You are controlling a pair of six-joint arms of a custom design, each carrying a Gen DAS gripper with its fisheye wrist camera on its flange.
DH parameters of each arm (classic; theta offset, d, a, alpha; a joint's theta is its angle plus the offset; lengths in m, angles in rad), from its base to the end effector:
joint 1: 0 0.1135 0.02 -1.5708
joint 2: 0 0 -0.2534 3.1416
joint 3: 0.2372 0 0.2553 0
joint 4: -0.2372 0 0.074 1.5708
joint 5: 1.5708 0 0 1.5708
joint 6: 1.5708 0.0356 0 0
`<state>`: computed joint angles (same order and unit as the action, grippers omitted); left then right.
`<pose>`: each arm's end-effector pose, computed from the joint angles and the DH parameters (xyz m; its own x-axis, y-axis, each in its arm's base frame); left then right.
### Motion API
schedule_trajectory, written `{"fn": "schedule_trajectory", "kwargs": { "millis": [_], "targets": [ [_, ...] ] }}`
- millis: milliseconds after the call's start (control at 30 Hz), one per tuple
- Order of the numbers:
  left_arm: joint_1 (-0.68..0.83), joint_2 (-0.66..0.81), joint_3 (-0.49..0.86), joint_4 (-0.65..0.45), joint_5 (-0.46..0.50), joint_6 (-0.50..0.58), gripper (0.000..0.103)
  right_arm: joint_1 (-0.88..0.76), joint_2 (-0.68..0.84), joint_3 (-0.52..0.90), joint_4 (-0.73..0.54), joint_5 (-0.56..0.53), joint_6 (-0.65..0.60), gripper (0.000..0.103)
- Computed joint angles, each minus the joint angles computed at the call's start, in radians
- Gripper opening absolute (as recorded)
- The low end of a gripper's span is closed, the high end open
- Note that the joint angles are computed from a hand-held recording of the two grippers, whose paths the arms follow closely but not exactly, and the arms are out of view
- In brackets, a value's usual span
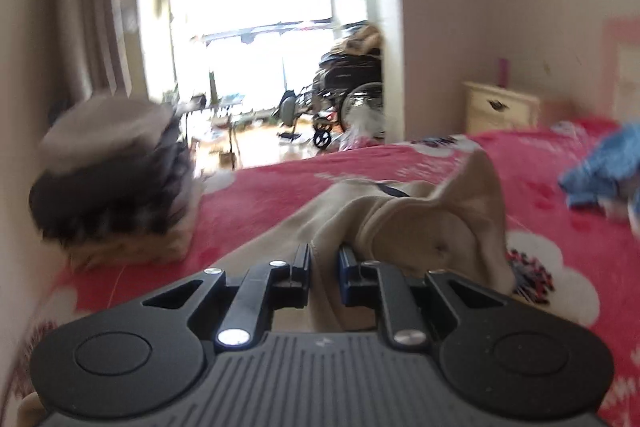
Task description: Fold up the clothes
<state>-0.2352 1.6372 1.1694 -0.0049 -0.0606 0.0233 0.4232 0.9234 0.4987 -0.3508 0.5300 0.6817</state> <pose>0.3728 -0.0871 0.2581 -0.4384 0.1290 -0.8895 0.1905 0.9805 0.0483 0.1832 0.0628 0.1947 -0.5115 0.3659 -0.7775 0.3827 0.9071 0.1751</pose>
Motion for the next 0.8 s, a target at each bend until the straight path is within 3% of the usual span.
{"fn": "schedule_trajectory", "kwargs": {
  "millis": [167,333,400,500,567,633,767,800],
  "targets": [
    [0.181,0.065,0.133,-0.164,0.267,-0.155,0.014,0.009,0.094,0.051,0.180,-0.140,-0.166,0.101],
    [0.251,0.067,0.137,-0.171,0.371,-0.182,0.014,0.009,0.368,0.178,0.531,-0.362,-0.540,0.099],
    [0.253,0.069,0.136,-0.170,0.387,-0.182,0.014,-0.003,0.529,0.297,0.603,-0.449,-0.653,0.094],
    [0.255,0.080,0.142,-0.168,0.409,-0.184,0.014,-0.011,0.752,0.514,0.576,-0.534,-0.805,0.075],
    [0.258,0.086,0.137,-0.153,0.428,-0.180,0.014,0.006,0.877,0.639,0.546,-0.518,-0.925,0.071],
    [0.260,0.090,0.129,-0.137,0.447,-0.168,0.015,0.016,0.990,0.756,0.499,-0.495,-1.020,0.061],
    [0.274,0.088,0.119,-0.131,0.521,-0.138,0.017,0.010,1.104,0.894,0.368,-0.461,-1.050,0.024],
    [0.279,0.082,0.113,-0.134,0.547,-0.127,0.019,0.002,1.089,0.878,0.363,-0.483,-1.014,0.022]
  ]
}}
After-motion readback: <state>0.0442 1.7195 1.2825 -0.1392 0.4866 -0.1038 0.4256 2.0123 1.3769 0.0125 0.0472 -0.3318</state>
